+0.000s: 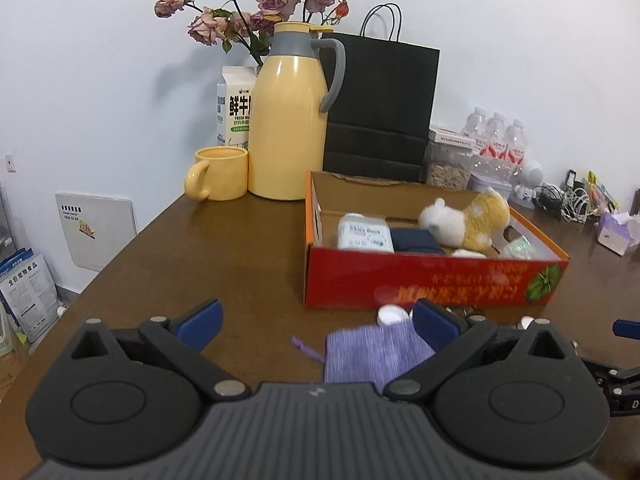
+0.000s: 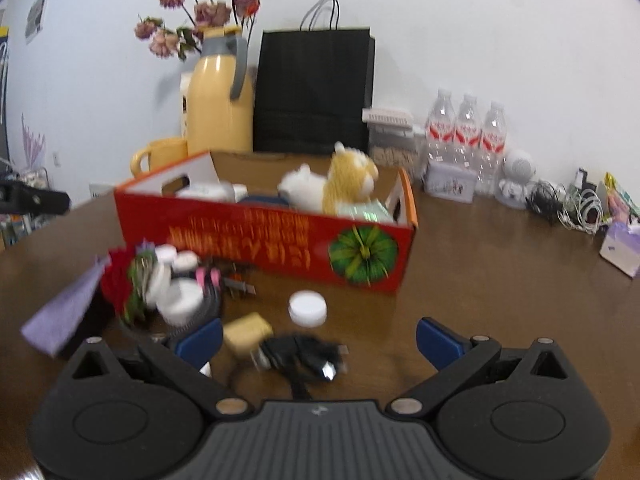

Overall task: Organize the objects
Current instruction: 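Grasp the black USB cable on the table with the right gripper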

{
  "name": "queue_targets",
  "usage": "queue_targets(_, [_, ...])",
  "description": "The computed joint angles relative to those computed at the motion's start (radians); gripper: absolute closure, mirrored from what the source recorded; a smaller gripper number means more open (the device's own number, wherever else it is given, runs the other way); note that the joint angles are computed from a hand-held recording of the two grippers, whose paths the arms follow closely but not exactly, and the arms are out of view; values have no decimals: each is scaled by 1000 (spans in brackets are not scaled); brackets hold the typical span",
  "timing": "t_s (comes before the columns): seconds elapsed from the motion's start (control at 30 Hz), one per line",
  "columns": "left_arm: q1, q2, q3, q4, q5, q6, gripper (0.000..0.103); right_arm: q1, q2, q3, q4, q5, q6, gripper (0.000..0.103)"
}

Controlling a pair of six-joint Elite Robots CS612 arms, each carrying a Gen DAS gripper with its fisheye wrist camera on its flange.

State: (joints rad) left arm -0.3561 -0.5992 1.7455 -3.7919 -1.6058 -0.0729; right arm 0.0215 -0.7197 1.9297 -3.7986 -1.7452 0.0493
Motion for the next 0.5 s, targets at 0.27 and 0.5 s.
queue_targets(0.27, [-3, -8, 34, 3, -10, -8, 0, -34, -5, -8, 77, 88, -4, 7])
queue_targets(0.5, [-2, -15, 51, -22, -13, -16, 0, -59, 6, -36, 139, 199, 49, 41])
